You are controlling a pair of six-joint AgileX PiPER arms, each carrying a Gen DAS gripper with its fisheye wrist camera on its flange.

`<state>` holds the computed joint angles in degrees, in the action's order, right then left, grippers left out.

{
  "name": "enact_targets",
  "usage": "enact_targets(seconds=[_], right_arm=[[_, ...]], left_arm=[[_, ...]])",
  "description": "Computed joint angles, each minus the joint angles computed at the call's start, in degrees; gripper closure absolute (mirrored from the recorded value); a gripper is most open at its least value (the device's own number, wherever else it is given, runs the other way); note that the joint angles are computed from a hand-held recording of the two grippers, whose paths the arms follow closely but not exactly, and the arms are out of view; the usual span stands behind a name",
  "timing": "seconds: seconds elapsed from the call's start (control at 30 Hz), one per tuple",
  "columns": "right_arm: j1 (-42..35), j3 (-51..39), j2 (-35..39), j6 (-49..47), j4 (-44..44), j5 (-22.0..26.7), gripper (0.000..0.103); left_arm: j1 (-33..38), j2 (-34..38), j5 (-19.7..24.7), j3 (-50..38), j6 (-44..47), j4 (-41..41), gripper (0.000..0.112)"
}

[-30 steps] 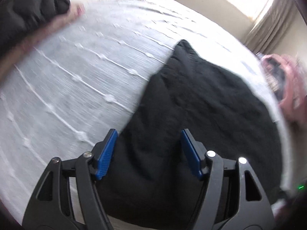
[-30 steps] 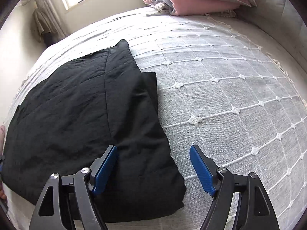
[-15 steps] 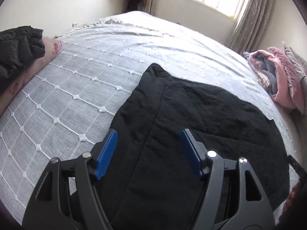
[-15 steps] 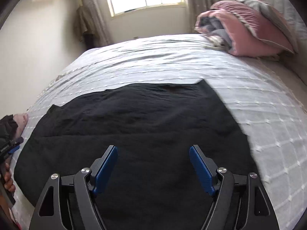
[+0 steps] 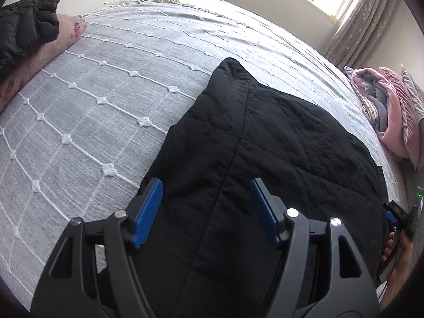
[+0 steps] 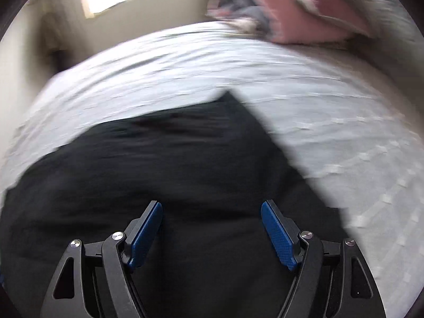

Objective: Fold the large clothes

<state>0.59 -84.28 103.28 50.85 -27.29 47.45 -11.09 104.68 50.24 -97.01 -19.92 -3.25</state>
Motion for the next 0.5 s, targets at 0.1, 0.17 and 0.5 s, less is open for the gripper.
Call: enact_targets(seconds=[0.1, 0.17, 0.5], right_arm=[[-2.6, 5.6, -5.6, 0.1, 1.7, -2.0, 0.025], [-2.4, 9.3, -10.0, 1.0, -1.7, 0.6, 0.025], [11.5, 25.7, -31.8, 0.4, 0.6, -1.6, 0.025]], left_arm=[[1.1, -0.2, 0.2, 0.1, 2.4, -2.6, 0.043], [2.4, -1.0, 0.5, 0.7, 2.7, -5.2, 0.043], [0.1, -9.5, 0.0, 7.6, 0.9, -4.7, 0.043]])
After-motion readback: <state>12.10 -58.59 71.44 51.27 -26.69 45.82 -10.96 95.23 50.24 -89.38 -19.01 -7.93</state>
